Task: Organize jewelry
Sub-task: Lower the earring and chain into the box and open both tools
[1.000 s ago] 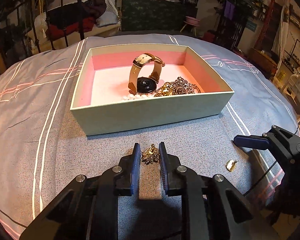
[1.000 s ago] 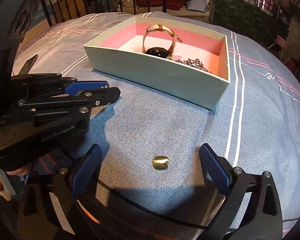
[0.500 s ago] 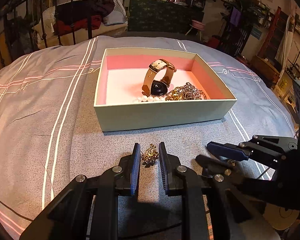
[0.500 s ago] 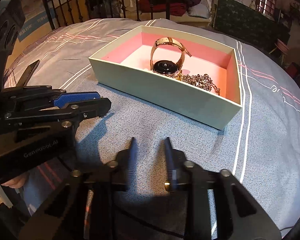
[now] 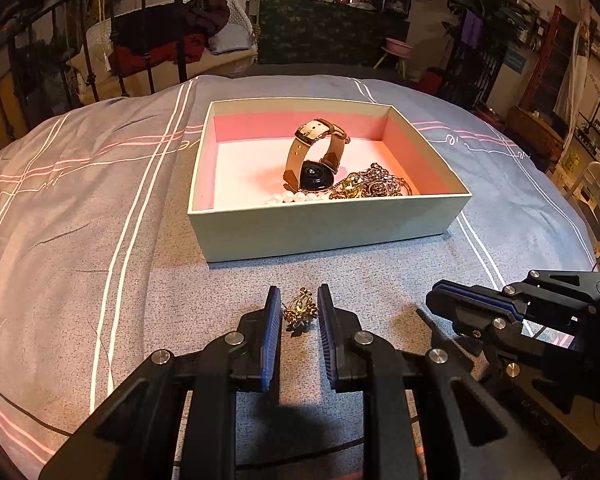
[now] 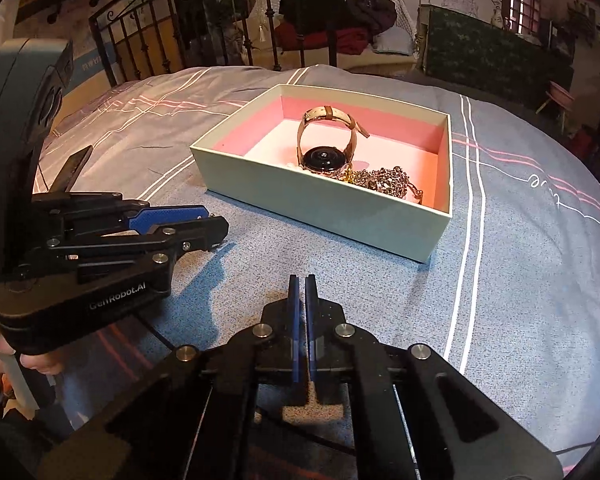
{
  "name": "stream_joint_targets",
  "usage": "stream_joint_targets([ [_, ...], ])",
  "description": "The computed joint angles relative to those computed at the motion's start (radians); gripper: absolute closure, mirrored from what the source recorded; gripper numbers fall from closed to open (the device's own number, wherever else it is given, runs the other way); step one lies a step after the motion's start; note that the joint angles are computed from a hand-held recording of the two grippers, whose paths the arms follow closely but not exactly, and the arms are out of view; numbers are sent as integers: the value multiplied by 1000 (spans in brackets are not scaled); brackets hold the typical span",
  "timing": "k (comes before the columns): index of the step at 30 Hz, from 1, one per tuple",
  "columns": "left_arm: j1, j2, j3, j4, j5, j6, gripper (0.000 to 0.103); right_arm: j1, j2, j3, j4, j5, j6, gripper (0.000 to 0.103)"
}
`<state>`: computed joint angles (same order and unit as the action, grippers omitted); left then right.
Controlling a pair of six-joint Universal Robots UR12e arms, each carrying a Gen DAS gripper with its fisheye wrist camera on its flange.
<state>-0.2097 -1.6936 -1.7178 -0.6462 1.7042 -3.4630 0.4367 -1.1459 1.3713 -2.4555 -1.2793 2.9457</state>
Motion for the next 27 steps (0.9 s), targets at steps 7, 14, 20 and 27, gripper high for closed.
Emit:
stream_joint_targets([
  [7,12,5,12,32,-30,-10,84,-1,1,-9,-23,14,-2,99],
  [14,16,-44,114,61,40,27,84,3,43,-110,-76,-28,10,99],
  [20,36,-85,183,-23,16,-1,84,5,87,-193,-41,-66,22,99],
  [27,40,-91,184,-52,3,-8,84,3,97,-202,-14,-80,15,99],
])
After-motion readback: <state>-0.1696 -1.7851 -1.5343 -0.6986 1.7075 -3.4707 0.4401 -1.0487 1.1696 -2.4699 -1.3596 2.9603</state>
